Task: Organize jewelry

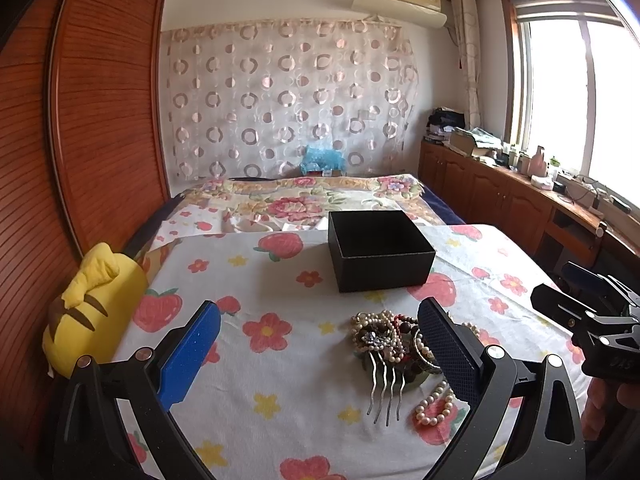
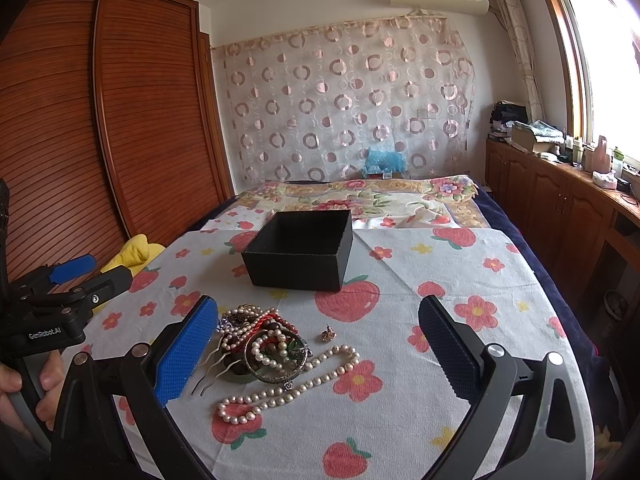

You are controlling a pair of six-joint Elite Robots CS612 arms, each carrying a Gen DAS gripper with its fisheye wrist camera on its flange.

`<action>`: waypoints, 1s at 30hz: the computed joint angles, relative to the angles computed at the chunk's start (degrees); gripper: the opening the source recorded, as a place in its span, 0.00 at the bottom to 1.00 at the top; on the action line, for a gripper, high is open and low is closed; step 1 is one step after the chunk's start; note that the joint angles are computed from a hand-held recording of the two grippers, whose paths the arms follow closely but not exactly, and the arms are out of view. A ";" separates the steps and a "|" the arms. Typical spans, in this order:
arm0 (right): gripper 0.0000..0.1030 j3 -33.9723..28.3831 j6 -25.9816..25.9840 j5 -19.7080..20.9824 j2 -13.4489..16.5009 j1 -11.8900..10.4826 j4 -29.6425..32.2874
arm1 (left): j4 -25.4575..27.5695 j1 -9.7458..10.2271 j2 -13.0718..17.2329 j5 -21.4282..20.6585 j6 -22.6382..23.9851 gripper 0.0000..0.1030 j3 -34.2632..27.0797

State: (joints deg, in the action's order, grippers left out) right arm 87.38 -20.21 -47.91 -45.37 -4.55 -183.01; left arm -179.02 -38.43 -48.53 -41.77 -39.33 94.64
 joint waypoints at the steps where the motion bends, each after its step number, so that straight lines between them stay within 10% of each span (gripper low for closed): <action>1: 0.98 0.00 0.00 0.00 0.00 0.00 0.00 | -0.08 0.02 0.01 0.00 0.10 0.93 -0.03; 30: 0.98 0.00 0.14 0.09 0.13 0.01 -0.34 | -0.09 -0.30 -0.15 0.57 0.19 0.93 -0.22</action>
